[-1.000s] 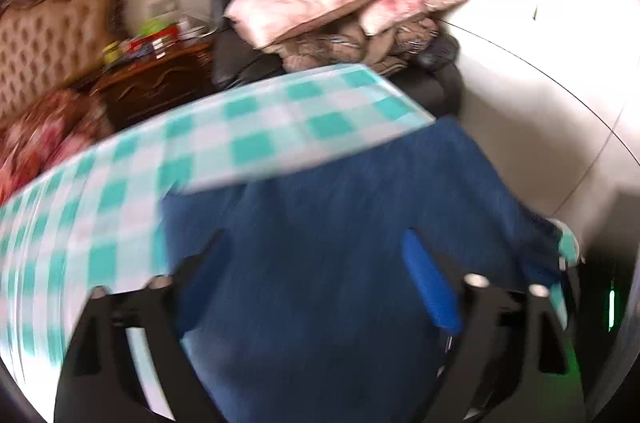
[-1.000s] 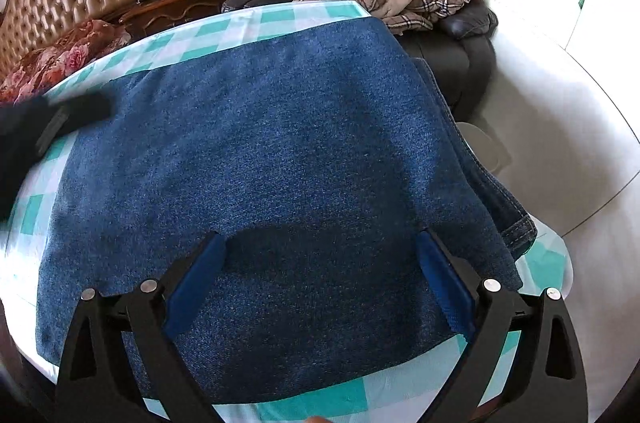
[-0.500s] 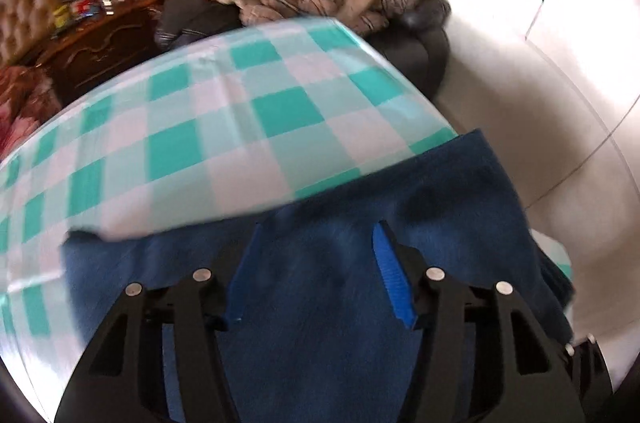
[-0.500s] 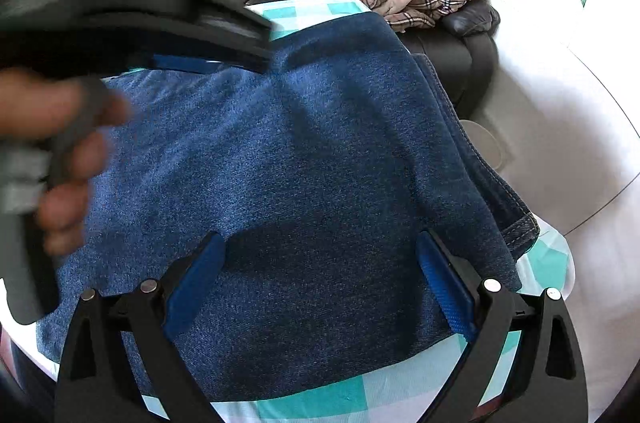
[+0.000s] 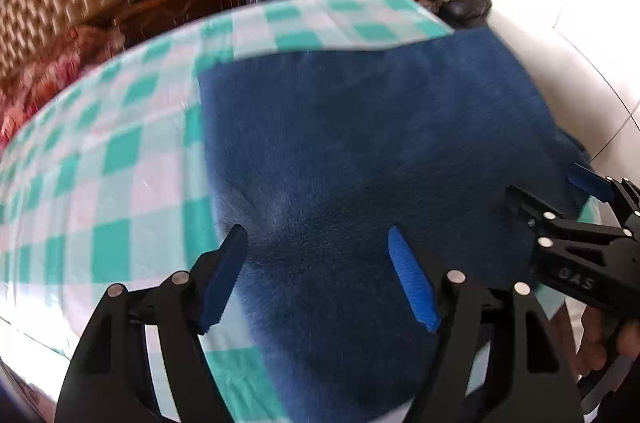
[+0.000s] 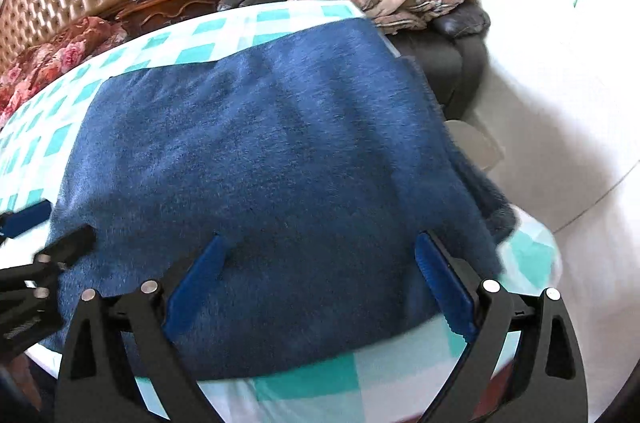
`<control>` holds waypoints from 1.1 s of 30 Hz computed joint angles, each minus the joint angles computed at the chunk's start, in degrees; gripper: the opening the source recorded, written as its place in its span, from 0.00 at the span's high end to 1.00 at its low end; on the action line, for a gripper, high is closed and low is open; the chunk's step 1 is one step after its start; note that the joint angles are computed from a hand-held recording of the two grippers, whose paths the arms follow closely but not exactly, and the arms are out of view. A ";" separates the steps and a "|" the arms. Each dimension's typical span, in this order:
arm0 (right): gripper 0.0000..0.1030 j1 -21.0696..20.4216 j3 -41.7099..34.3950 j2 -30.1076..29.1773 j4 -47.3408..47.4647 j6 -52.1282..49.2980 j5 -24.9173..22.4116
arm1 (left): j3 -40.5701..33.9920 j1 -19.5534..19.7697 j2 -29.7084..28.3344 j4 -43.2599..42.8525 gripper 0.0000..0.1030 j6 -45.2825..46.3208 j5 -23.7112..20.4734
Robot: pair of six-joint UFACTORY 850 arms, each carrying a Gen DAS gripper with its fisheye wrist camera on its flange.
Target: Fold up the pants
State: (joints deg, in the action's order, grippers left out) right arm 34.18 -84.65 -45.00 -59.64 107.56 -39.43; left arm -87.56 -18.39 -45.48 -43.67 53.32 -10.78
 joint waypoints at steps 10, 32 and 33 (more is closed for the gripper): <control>0.10 4.17 7.80 9.53 -1.11 8.66 -9.12 | 10.64 1.54 10.83 -26.94 0.02 23.72 -3.68; 0.10 6.33 10.50 13.36 -1.16 11.10 -11.89 | 12.84 0.42 13.80 -27.63 0.02 23.68 -0.69; 0.10 6.33 10.58 13.40 -1.17 11.21 -11.85 | 12.75 0.45 13.67 -28.07 0.02 24.10 -0.71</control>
